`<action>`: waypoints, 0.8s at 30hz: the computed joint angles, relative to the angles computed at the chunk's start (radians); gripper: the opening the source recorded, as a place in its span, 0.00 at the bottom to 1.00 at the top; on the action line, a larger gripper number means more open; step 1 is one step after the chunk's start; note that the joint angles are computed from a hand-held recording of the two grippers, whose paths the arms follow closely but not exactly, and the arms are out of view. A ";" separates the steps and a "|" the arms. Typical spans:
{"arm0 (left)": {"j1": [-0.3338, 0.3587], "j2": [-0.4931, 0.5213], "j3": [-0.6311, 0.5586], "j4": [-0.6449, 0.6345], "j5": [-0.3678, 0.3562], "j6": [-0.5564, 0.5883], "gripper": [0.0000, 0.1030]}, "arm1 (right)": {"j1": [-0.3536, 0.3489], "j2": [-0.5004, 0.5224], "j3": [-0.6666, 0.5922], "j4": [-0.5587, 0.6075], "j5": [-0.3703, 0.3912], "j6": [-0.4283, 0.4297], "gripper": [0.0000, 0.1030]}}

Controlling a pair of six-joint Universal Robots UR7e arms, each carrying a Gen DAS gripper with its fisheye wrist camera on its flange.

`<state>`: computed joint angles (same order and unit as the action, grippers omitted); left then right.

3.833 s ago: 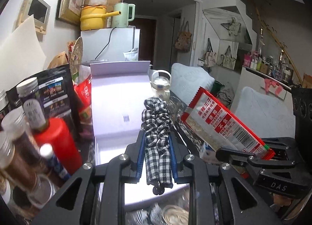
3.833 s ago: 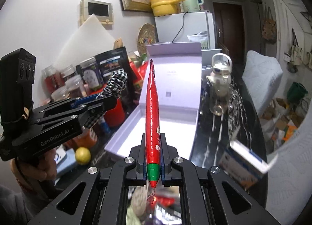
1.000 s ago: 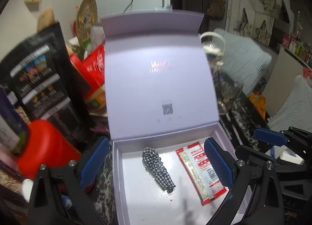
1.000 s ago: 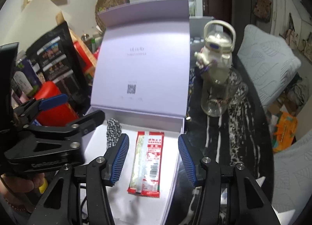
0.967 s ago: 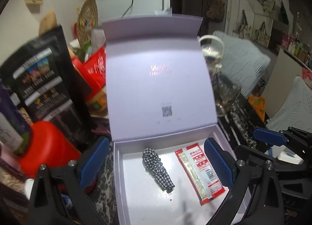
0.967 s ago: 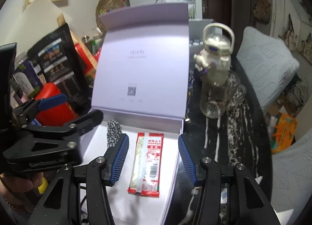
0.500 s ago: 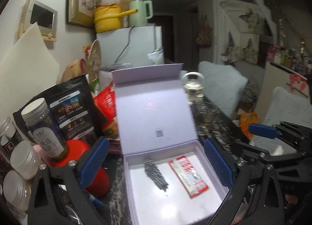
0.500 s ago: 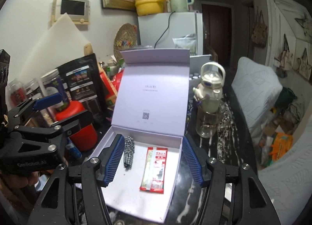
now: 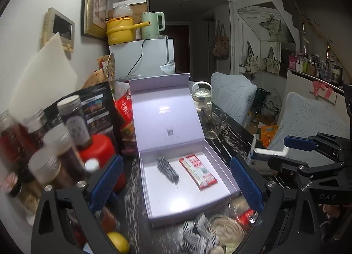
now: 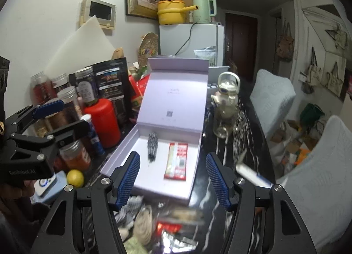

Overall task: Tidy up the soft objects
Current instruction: 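Move both tools back over the remaining pile of items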

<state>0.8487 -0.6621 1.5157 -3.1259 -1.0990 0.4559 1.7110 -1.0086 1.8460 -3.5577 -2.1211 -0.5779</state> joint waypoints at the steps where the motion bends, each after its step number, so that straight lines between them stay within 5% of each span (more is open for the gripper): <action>1: -0.002 -0.016 0.027 0.002 0.004 -0.006 0.97 | 0.001 -0.007 0.023 -0.013 -0.001 0.007 0.61; 14: 0.006 -0.119 0.241 -0.009 0.019 -0.106 0.97 | -0.004 -0.042 0.222 -0.111 -0.019 0.082 0.63; 24: 0.039 -0.109 0.316 -0.046 0.048 -0.178 0.97 | -0.029 0.048 0.273 -0.229 -0.084 0.102 0.64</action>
